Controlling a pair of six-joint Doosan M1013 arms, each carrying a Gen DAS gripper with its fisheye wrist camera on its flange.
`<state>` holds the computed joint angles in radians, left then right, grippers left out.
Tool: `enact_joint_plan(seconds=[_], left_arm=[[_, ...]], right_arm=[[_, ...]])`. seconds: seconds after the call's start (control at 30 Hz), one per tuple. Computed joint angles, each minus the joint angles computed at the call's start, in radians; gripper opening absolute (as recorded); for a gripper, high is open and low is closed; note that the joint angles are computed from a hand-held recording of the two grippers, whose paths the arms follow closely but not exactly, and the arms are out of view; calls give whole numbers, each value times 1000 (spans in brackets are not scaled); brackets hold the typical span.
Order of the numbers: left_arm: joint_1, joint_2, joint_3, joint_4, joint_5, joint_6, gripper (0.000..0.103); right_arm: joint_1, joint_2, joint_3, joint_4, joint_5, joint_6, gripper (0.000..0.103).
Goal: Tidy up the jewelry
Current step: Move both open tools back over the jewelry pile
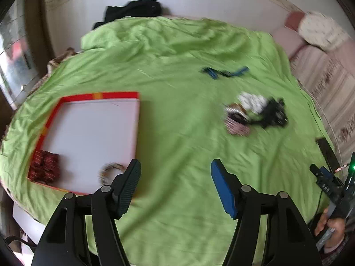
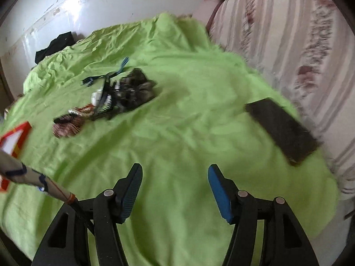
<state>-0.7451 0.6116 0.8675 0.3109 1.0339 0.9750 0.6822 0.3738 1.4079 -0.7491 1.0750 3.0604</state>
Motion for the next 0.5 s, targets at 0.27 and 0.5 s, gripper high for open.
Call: enact_joint_plan(seconds=[0.27, 0.5], left_arm=[[63, 119, -191, -248, 38, 102, 65], [50, 343, -546, -397, 200, 254, 63]], right_arm=[[-87, 18, -69, 186, -216, -86, 65], [-148, 52, -99, 349, -378, -213, 40]])
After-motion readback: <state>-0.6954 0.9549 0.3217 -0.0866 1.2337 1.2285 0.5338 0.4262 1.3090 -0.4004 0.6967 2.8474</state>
